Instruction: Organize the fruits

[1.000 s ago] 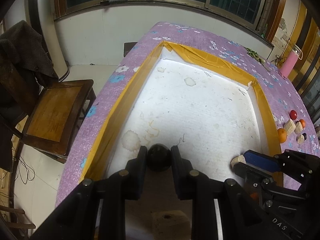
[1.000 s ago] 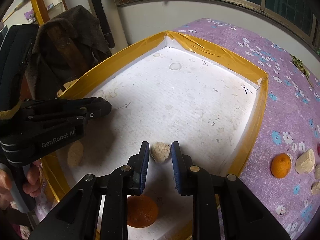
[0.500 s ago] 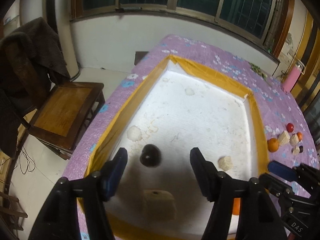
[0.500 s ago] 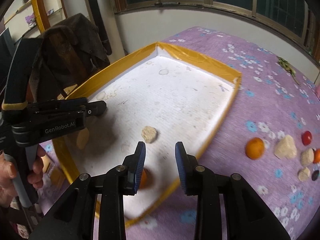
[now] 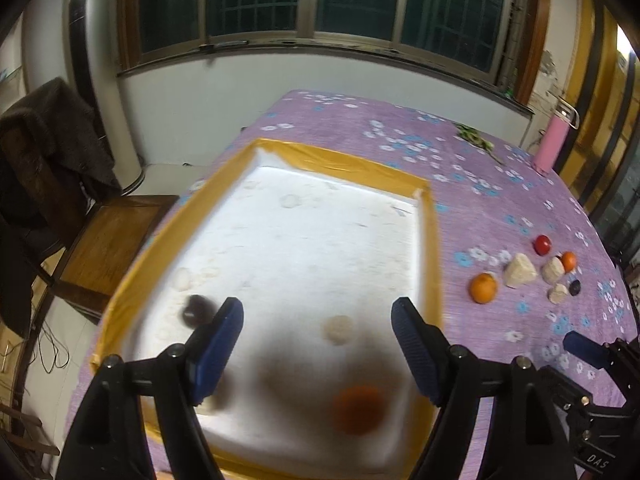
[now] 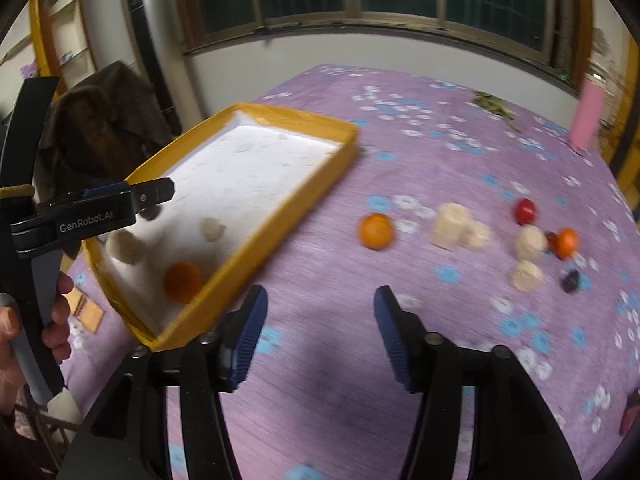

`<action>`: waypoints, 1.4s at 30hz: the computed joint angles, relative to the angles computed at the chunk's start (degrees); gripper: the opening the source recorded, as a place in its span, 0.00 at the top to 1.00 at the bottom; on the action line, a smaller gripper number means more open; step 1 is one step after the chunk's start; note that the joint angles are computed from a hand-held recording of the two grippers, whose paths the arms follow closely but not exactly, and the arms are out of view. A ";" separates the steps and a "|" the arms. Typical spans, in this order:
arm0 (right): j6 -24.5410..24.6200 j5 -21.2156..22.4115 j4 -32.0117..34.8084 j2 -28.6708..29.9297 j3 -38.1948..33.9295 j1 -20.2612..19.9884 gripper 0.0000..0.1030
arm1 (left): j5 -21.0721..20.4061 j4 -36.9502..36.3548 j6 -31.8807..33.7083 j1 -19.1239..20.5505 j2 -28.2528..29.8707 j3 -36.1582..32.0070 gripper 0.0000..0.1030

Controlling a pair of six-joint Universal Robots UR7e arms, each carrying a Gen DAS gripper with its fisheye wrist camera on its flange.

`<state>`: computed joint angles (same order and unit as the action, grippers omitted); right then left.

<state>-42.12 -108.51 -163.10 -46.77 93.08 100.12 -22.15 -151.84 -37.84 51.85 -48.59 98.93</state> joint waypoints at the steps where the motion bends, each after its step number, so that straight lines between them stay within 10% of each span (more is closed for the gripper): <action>1: 0.10 0.05 -0.23 -0.50 0.14 -0.38 0.43 | -0.29 0.02 0.48 -0.17 0.88 -0.90 0.22; 12: 2.56 -0.29 -1.81 -5.14 -1.03 -6.42 0.32 | -3.48 4.83 4.69 -1.37 10.54 -12.23 0.16; 25: 1.84 3.04 11.46 2.25 -16.18 -9.49 0.32 | -4.73 17.39 4.32 -0.46 16.48 -21.52 0.16; 35: -1.65 2.92 16.03 6.82 -21.75 -9.69 0.72 | -5.99 20.33 5.43 0.48 18.13 -25.15 0.16; 42: -3.84 3.68 14.78 6.67 -21.35 -9.91 0.80 | -9.25 19.56 7.12 1.72 19.52 -28.52 0.16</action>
